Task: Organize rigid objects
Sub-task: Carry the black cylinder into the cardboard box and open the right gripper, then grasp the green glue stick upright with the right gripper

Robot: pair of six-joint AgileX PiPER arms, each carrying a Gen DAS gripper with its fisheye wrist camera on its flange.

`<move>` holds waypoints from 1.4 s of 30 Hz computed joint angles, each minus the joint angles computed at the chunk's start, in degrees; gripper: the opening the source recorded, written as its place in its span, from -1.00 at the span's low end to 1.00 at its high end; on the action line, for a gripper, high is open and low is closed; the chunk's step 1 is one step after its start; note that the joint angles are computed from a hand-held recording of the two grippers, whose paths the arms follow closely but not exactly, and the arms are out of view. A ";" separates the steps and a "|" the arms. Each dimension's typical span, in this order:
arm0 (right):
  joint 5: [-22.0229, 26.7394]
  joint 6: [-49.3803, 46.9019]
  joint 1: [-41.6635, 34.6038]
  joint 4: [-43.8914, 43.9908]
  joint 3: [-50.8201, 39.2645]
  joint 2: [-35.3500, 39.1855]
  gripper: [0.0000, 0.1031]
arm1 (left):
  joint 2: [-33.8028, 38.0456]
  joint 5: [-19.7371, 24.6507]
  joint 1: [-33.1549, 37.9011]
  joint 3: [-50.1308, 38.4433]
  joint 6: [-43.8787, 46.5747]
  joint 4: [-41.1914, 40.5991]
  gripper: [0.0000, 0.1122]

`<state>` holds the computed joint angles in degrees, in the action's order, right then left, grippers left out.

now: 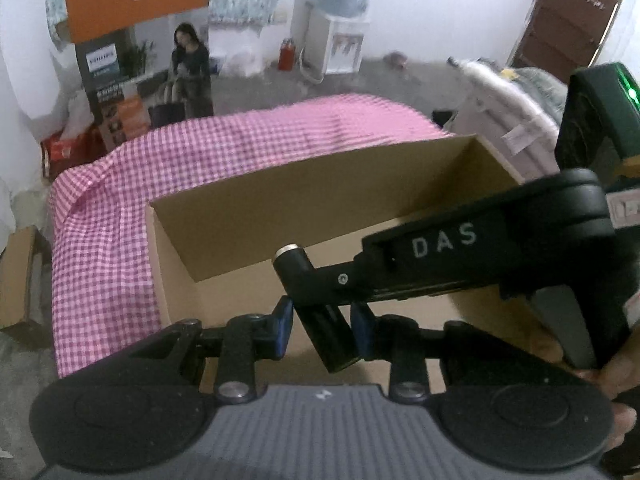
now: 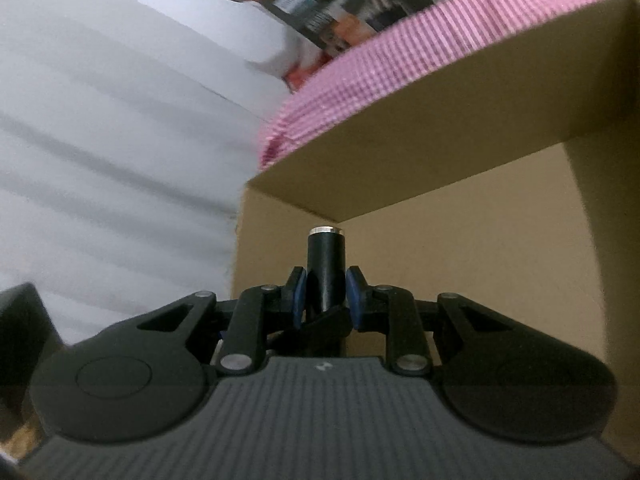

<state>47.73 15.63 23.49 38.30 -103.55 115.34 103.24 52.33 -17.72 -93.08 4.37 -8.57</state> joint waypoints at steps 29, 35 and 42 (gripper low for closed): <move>-8.60 -11.59 -3.30 1.81 40.21 -48.65 -0.42 | -35.58 -7.23 -11.61 26.44 -8.90 2.91 0.44; -15.08 7.21 6.70 -17.56 58.79 -62.77 -0.41 | -38.29 -14.78 -28.58 38.71 -26.54 14.88 0.44; -22.57 21.60 13.96 -30.28 69.79 -57.73 -0.41 | -26.51 -18.61 -45.74 43.52 -52.32 41.97 0.27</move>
<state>25.16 37.23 37.45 8.02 -33.77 57.61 76.74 33.72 -63.46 -49.56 -47.95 33.41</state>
